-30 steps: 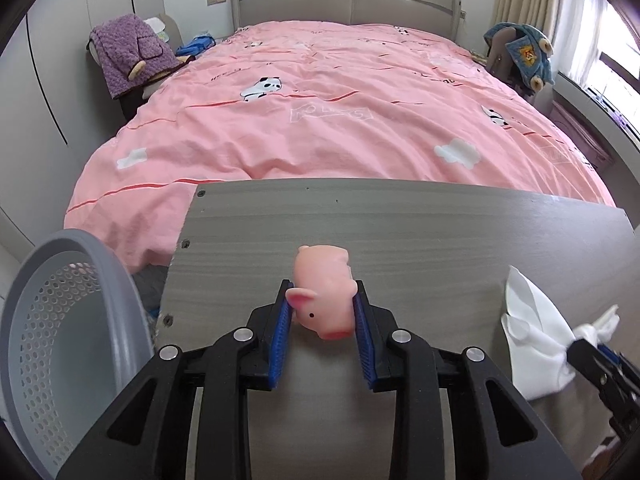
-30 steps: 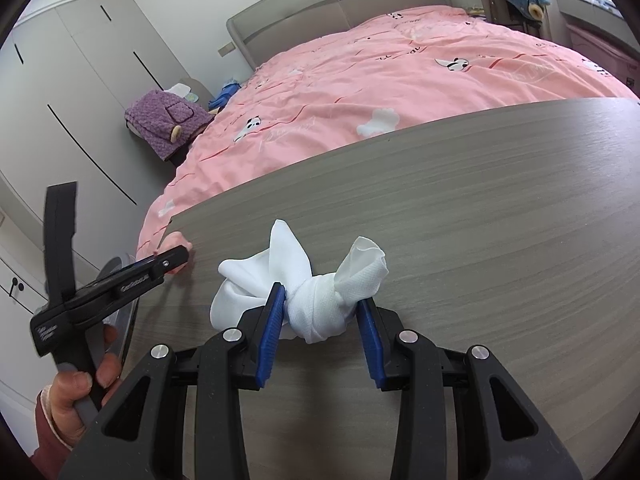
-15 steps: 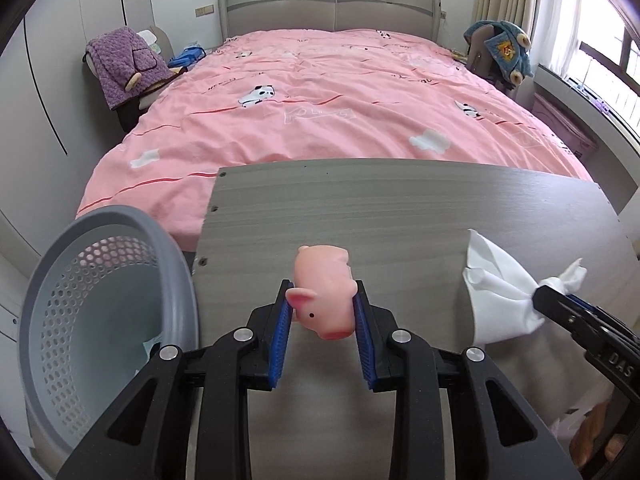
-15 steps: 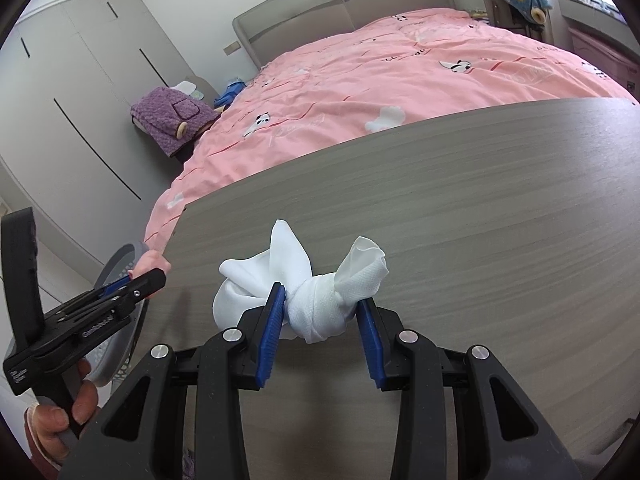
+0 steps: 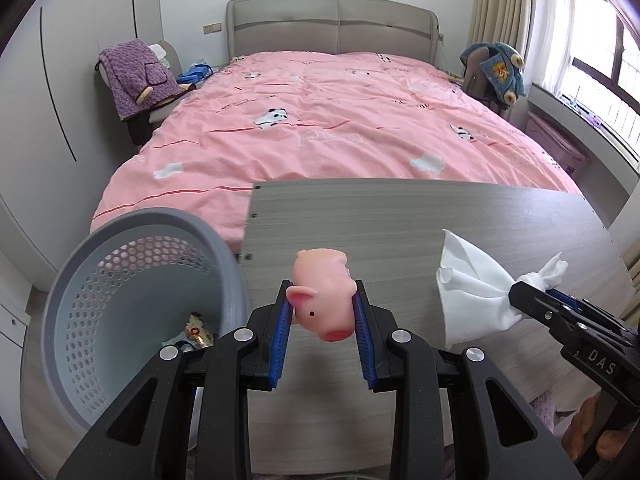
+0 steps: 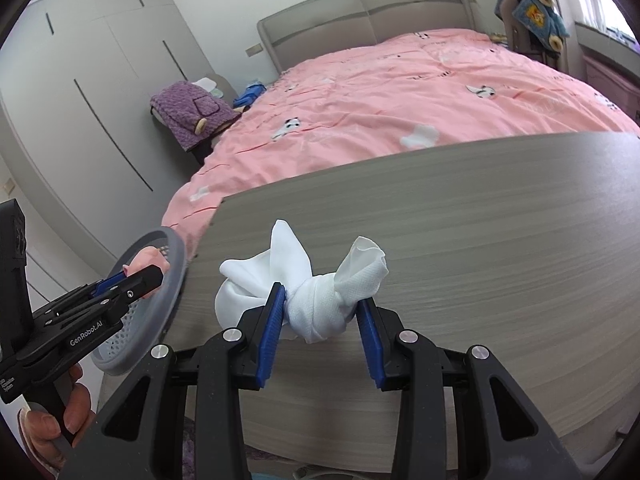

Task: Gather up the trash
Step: 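Carry the pig and tissue over the basket and open both tools to drop them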

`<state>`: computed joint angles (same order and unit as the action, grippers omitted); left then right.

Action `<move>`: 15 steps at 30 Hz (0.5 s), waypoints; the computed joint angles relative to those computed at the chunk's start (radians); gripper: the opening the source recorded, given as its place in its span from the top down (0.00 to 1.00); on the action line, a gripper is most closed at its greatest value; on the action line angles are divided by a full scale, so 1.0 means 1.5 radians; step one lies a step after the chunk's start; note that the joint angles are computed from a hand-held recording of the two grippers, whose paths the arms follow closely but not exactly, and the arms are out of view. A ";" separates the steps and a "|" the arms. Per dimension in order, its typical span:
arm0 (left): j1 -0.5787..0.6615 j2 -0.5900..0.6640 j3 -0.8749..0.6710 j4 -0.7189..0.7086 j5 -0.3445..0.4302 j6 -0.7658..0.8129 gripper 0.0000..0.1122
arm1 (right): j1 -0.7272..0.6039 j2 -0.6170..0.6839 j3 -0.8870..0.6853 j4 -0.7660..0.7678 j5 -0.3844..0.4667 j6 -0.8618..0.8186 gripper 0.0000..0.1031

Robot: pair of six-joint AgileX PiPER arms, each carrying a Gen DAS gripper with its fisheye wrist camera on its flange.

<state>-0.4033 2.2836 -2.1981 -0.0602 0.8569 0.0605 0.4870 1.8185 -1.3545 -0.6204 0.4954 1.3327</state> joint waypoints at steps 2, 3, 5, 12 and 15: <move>0.014 -0.015 0.023 -0.010 -0.010 0.008 0.74 | 0.013 0.014 -0.025 0.004 0.012 -0.007 0.65; 0.020 -0.023 0.039 -0.017 -0.018 0.013 0.74 | 0.020 0.022 -0.040 0.008 0.018 -0.014 0.65; 0.033 -0.038 0.063 -0.027 -0.029 0.019 0.74 | 0.031 0.036 -0.065 0.018 0.027 -0.028 0.65; 0.082 -0.085 0.128 -0.045 -0.062 0.034 0.74 | 0.054 0.089 -0.158 0.062 0.045 -0.096 0.65; 0.105 -0.093 0.139 -0.049 -0.068 0.037 0.74 | 0.060 0.128 -0.225 0.102 0.060 -0.154 0.65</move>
